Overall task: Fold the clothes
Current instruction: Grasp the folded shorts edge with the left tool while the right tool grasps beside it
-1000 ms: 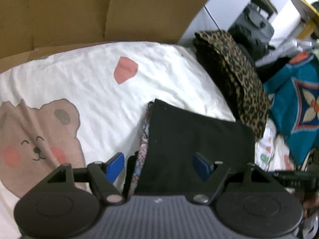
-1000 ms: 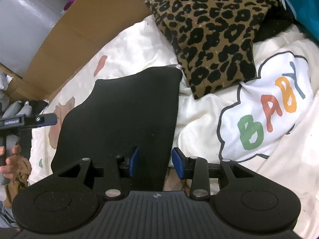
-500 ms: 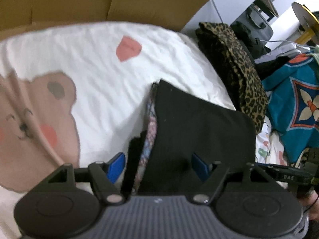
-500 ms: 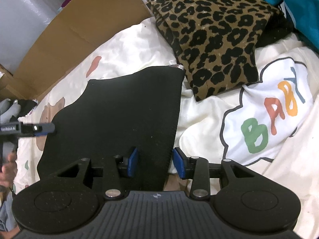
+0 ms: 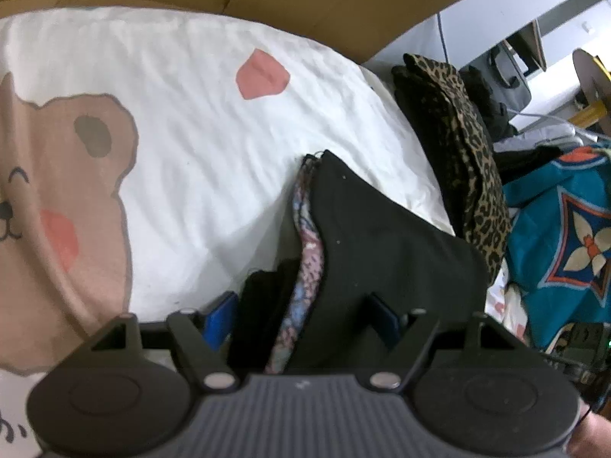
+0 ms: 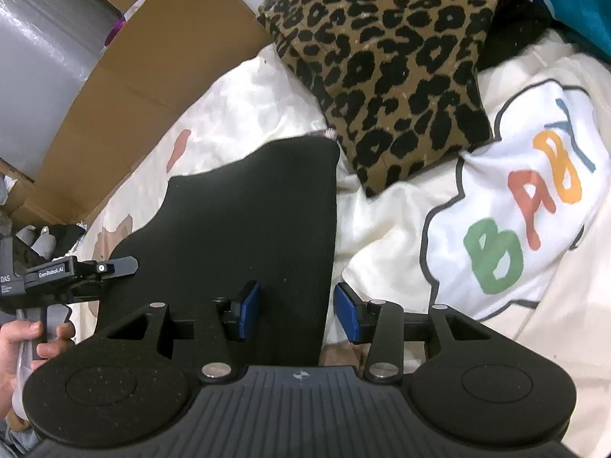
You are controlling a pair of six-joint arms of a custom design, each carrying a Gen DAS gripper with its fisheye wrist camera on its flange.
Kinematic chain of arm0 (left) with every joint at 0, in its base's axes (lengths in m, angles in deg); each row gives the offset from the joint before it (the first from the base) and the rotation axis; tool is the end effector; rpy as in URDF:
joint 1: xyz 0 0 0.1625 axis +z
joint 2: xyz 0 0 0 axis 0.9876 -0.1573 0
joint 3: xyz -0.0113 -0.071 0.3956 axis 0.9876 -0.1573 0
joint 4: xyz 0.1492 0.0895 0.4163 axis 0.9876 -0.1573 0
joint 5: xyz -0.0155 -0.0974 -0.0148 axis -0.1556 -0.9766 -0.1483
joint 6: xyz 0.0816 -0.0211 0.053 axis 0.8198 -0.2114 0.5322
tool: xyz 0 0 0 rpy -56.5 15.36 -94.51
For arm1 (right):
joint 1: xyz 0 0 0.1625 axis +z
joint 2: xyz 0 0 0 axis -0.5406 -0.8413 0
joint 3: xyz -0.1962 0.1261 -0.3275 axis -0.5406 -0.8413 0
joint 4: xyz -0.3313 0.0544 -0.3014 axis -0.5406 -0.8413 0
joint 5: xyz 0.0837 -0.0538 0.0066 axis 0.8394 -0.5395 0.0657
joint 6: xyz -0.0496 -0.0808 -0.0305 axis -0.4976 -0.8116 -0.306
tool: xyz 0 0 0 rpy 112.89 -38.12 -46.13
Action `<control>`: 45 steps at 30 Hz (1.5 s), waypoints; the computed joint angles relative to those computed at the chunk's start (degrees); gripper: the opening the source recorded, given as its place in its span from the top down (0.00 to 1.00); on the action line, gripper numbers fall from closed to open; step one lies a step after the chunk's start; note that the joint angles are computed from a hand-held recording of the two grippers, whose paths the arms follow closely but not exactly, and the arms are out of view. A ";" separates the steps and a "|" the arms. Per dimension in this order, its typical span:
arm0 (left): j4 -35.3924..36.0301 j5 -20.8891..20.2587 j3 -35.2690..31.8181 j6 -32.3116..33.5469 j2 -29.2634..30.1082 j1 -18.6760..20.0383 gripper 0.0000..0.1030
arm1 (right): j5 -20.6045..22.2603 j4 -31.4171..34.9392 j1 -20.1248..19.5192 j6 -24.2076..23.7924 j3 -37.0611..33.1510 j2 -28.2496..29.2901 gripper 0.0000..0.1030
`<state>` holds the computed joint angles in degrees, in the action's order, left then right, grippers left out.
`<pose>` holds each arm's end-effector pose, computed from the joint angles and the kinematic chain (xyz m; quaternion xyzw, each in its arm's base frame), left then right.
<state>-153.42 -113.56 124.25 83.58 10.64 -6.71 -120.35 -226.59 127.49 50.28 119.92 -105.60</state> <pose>-0.0286 -0.6496 0.2439 0.1442 0.9826 -0.0958 0.0670 0.1622 -0.5993 0.0690 0.0407 -0.9630 0.2461 0.1022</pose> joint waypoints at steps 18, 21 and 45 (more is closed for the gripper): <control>2.53 -2.19 -1.93 0.35 0.89 0.83 0.32 | 5.74 4.92 -1.25 2.00 -1.35 0.44 0.55; 1.17 -3.30 -1.70 0.65 1.34 1.08 0.30 | 8.70 5.98 -2.34 2.73 -1.90 0.98 0.54; 9.29 -7.47 -7.65 2.59 5.05 2.04 0.41 | 13.63 11.35 -3.70 8.45 -5.27 2.87 0.72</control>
